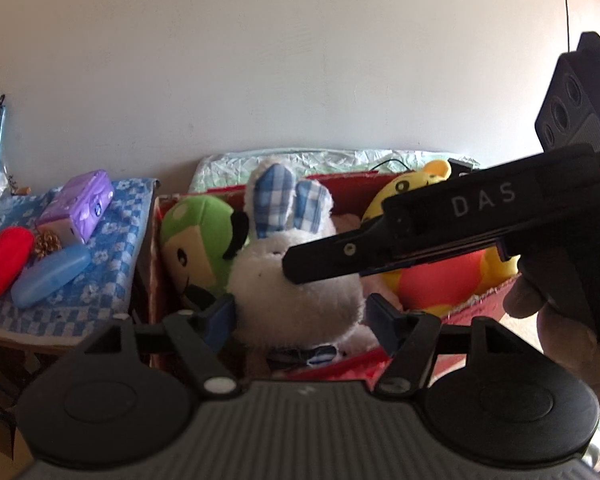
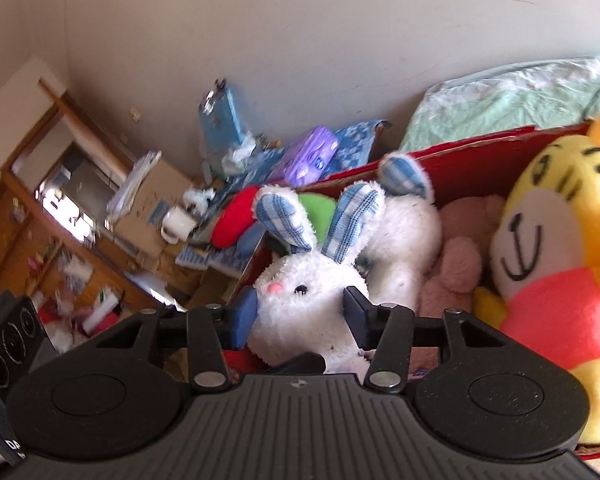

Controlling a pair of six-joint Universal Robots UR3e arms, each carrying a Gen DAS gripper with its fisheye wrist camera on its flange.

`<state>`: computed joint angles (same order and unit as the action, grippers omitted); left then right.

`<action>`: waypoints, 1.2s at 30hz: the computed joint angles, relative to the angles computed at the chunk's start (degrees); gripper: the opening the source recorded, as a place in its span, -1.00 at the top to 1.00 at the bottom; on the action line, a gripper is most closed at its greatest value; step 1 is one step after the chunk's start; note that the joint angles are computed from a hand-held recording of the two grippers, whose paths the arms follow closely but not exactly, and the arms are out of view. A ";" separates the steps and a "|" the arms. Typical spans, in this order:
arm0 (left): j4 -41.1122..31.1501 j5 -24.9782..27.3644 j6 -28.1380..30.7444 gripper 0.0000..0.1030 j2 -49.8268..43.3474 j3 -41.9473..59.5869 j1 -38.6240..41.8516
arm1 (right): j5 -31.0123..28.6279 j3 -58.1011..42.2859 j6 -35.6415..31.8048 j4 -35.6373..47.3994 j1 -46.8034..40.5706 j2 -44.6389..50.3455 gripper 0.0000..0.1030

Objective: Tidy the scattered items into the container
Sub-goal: 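Lower the white bunny into the red box with the right gripper, then press the white bunny down among the toys with the right gripper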

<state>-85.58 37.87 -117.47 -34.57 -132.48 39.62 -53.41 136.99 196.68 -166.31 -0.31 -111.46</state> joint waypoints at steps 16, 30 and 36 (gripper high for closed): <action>-4.90 -1.87 0.70 -0.55 2.50 1.14 2.76 | -0.98 2.43 1.04 -3.66 0.04 -0.17 -0.23; -0.61 1.41 -0.93 -0.47 1.23 0.99 1.36 | -2.55 -0.40 4.68 -9.48 4.70 7.16 -0.12; 0.57 1.57 -1.96 -0.51 2.10 -0.11 1.13 | -5.97 -2.22 2.84 -9.03 7.58 9.17 -0.12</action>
